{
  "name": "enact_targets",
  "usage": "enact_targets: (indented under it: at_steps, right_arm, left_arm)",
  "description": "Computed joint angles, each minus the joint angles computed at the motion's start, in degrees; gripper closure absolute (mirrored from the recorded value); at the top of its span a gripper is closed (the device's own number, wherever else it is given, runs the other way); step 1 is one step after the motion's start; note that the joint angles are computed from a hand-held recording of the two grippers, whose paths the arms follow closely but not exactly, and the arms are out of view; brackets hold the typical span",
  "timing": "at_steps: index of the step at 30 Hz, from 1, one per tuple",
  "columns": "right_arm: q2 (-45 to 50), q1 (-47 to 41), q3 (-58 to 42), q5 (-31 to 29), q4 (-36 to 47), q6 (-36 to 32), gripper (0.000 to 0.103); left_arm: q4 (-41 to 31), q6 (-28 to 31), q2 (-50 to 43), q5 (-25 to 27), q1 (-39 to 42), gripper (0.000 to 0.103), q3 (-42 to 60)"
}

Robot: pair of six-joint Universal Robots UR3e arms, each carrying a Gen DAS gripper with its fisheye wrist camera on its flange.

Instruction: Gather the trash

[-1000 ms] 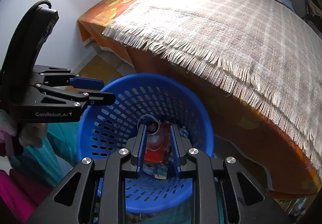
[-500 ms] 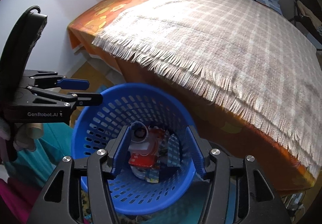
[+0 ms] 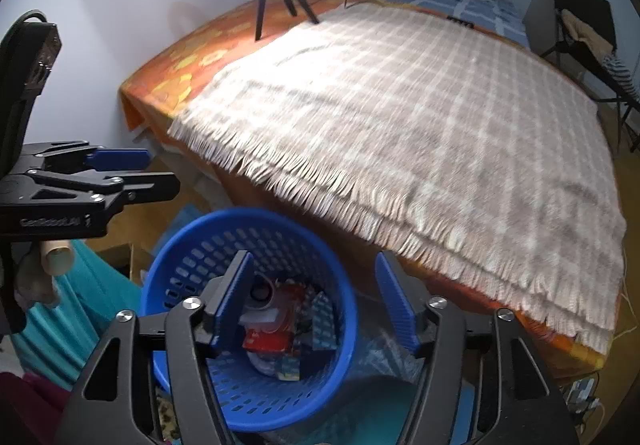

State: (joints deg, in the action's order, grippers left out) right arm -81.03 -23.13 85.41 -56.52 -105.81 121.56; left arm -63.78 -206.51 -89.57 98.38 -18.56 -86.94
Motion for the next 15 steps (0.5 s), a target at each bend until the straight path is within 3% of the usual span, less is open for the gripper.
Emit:
enact_targets:
  at_steps: [15]
  right_arm:
    - [-1.46, -3.65, -4.27, 3.43, 1.98, 2.14, 0.036]
  left_arm:
    - [-1.65, -1.88, -1.17, 4.31, -1.88, 0.031, 8.63]
